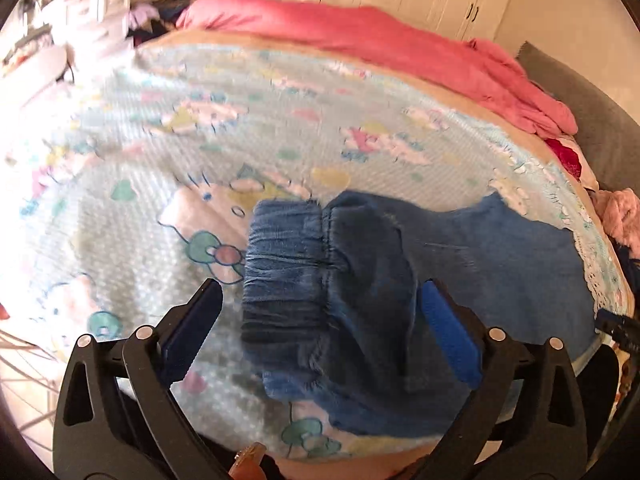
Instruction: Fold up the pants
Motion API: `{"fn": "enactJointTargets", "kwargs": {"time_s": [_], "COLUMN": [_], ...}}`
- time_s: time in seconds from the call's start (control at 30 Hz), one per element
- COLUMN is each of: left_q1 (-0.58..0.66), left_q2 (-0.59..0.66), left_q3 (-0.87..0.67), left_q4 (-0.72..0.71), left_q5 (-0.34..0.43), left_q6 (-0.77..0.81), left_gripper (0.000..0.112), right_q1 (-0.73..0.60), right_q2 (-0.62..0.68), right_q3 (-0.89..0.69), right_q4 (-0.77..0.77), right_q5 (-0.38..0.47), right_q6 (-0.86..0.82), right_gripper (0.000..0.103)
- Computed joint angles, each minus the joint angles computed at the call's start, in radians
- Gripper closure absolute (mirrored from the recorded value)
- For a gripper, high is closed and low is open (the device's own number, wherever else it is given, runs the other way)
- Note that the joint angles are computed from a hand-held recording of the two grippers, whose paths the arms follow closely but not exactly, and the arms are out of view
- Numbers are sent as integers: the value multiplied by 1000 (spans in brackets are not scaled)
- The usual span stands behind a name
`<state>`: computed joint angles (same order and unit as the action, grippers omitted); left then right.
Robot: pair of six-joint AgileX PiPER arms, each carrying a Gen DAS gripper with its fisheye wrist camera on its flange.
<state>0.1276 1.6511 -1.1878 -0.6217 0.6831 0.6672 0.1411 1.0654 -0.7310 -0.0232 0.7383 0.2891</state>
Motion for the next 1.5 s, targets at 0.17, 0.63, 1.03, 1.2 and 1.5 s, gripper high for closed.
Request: {"fn": "enactJointTargets", "kwargs": {"time_s": [0.17, 0.63, 1.03, 1.2, 1.5], "left_q1": [21, -32, -316, -285, -351], "left_q2": [58, -156, -12, 11, 292], "left_q3": [-26, 79, 90, -33, -498], "left_q4": [-70, -158, 5, -57, 31], "left_q5": [14, -25, -3, 101, 211], "left_q6": [71, 202, 179, 167, -62], "left_gripper": [71, 49, 41, 36, 34], "right_q1": [-44, 60, 191, 170, -281], "right_q2": [-15, -59, 86, 45, 138], "right_q3": [34, -2, -20, -31, -215], "right_q4": [39, 15, -103, -51, 250], "right_q5": [-5, -19, 20, -2, -42], "right_q6": [-49, 5, 138, 71, -307], "right_gripper": [45, 45, 45, 36, 36]}}
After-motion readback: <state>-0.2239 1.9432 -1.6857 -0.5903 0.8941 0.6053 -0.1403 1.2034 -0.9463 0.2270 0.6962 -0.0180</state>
